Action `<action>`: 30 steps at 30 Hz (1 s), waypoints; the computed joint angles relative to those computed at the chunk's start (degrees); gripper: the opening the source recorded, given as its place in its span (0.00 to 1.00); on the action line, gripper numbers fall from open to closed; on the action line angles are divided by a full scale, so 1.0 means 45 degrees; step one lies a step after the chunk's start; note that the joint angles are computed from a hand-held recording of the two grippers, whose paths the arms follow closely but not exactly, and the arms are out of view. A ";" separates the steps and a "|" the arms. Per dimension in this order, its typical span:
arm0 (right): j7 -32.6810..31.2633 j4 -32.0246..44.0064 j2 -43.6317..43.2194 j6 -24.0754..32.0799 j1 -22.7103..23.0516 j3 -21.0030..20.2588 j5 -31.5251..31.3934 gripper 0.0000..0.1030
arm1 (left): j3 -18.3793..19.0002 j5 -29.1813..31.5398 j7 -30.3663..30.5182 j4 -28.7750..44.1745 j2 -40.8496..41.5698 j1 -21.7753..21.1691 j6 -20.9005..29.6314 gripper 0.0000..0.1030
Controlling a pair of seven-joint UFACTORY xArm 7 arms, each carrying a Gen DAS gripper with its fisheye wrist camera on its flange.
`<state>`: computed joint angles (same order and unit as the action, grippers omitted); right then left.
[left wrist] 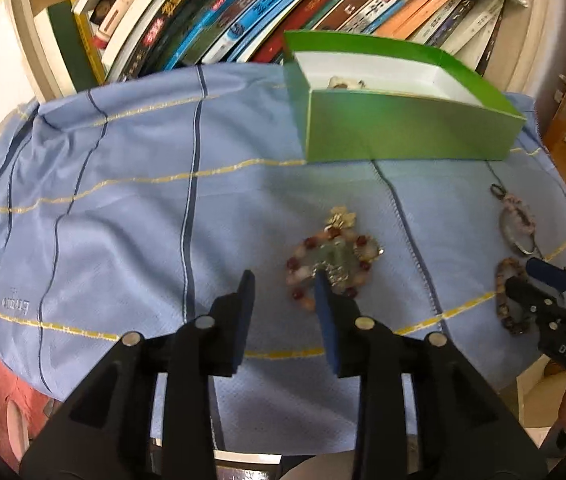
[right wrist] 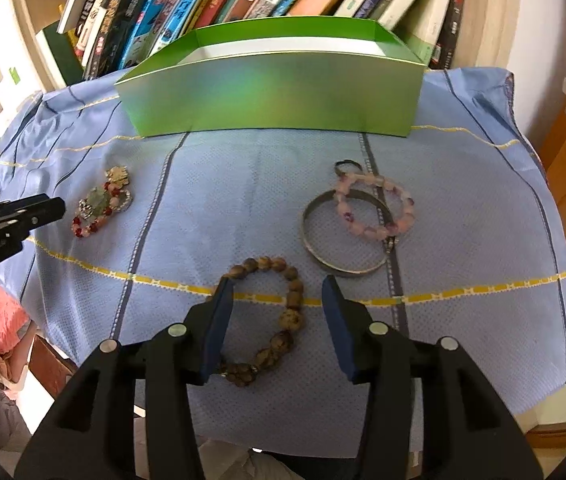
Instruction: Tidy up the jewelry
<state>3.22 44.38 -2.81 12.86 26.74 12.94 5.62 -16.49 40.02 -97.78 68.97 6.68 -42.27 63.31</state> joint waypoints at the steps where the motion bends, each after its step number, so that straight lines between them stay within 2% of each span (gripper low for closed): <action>1: 0.0210 0.0009 0.0014 -0.0002 -0.0028 0.0040 -0.0285 0.44 | 0.0008 -0.0024 0.0035 -0.0057 -0.0018 0.0022 -0.0109 0.30; 3: 0.0677 0.0053 0.0067 0.0002 -0.0074 0.0112 -0.0892 0.44 | 0.0032 0.0007 0.0203 0.0042 0.0153 0.0060 -0.0405 0.30; 11: 0.1168 0.0133 0.0175 -0.0041 -0.0076 0.0113 -0.1434 0.44 | 0.0346 0.0280 0.0745 0.0991 0.1093 -0.0247 -0.0590 0.33; 13: 0.1851 0.0159 0.0207 -0.0035 -0.0146 0.0158 -0.2207 0.44 | 0.0491 0.0125 0.0757 0.1250 0.1357 -0.0323 -0.0300 0.33; 15: 0.3285 0.0228 0.0258 0.0048 -0.0274 0.0263 -0.3889 0.44 | 0.0601 0.0196 0.0595 0.1279 0.1381 -0.0422 -0.0205 0.33; 16: 0.3628 0.0238 0.0284 -0.0002 -0.0270 0.0276 -0.4266 0.42 | 0.0625 0.0184 0.0593 0.1282 0.1383 -0.0442 -0.0201 0.33; 17: 0.3482 0.0205 0.0291 -0.0100 -0.0214 0.0256 -0.4109 0.34 | 0.0650 0.0191 0.0554 0.1250 0.1356 -0.0452 -0.0236 0.31; 18: 0.3361 0.0188 0.0297 -0.0188 -0.0155 0.0261 -0.4026 0.23 | 0.0664 0.0219 0.0500 0.1221 0.1338 -0.0468 -0.0268 0.22; 19: 0.3316 0.0176 0.0300 -0.0224 -0.0116 0.0259 -0.3985 0.18 | 0.0660 0.0154 0.0548 0.1310 0.1408 -0.0484 -0.0153 0.16; 20: 0.3172 0.0169 0.0302 -0.0241 -0.0067 0.0256 -0.3805 0.11 | 0.0672 0.0135 0.0539 0.1318 0.1430 -0.0493 -0.0158 0.16; 25: 0.2628 0.0078 0.0232 -0.0367 -0.0002 0.0163 -0.3019 0.08 | 0.0668 0.0320 0.0264 0.1131 0.1152 -0.0550 -0.0088 0.12; 30: 0.3118 -0.0101 -0.0219 -0.0626 -0.0245 0.0164 -0.3438 0.08 | 0.0466 0.0748 -0.0072 0.1099 0.0655 -0.0644 0.0550 0.12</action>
<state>17.26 43.92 -3.79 10.05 25.64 13.68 -9.85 -14.40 43.39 -98.10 73.92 9.63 -45.17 65.79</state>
